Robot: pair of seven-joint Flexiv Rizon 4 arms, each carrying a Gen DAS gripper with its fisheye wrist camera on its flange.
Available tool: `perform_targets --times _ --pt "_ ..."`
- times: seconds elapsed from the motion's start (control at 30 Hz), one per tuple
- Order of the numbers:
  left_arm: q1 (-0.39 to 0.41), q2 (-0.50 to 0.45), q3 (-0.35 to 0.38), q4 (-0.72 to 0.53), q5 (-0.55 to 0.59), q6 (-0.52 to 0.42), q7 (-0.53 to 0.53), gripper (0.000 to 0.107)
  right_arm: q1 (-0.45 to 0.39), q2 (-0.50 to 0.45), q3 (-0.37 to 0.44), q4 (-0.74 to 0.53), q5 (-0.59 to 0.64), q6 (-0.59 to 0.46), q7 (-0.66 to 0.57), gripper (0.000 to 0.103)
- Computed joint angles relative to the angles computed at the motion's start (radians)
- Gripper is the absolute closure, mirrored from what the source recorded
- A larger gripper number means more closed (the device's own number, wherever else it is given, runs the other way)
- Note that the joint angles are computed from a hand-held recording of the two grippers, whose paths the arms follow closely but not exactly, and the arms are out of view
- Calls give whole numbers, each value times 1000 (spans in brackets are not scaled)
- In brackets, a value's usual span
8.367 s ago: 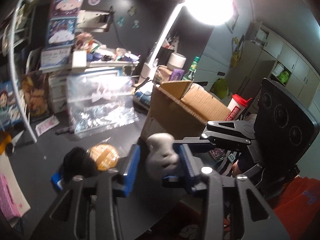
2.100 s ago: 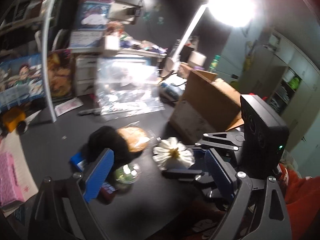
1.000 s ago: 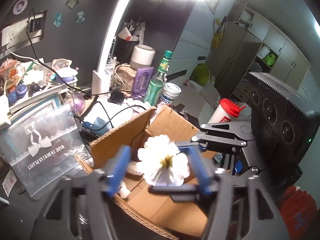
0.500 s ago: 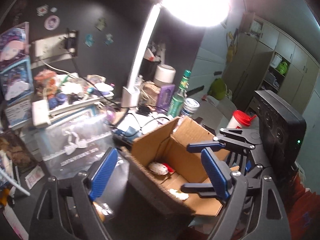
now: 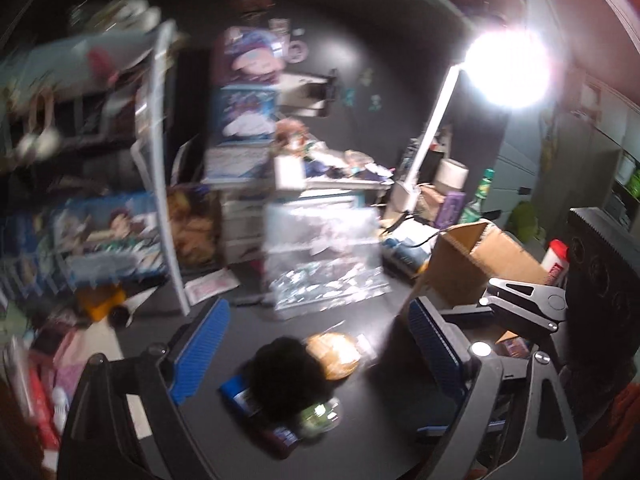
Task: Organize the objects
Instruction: 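Return the right gripper to the desk and grasp the black fuzzy pompom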
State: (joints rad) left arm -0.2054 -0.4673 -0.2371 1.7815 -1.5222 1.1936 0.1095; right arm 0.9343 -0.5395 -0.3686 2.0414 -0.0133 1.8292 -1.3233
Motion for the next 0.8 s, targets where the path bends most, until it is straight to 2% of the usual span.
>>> perform_targets --times 0.03,0.1,0.23,0.33,0.47,0.6,0.7,0.8 --pt "11 -7 5 5 -3 -10 -8 18 44 -46 -49 -24 12 -8 9 13" --pt "30 -26 14 14 -5 -18 -17 18 73 -114 -85 -73 14 -44 35 13" --pt "45 -56 21 24 -34 23 4 18 41 -214 -75 -167 -34 -118 117 12" --pt "62 -76 24 29 -36 13 -2 17 21 -274 -79 -229 -67 -172 184 12" --pt "80 -99 21 26 -21 4 -16 17 -16 -317 -70 -287 -121 -222 242 11" --pt "108 -114 13 22 11 -38 -51 17 -76 -340 -24 -342 -177 -262 280 11" --pt "113 -123 10 16 27 -26 -62 17 -116 -342 18 -358 -215 -276 299 12" --pt "125 -125 3 14 37 -31 -71 17 -133 -340 33 -355 -250 -272 325 25"
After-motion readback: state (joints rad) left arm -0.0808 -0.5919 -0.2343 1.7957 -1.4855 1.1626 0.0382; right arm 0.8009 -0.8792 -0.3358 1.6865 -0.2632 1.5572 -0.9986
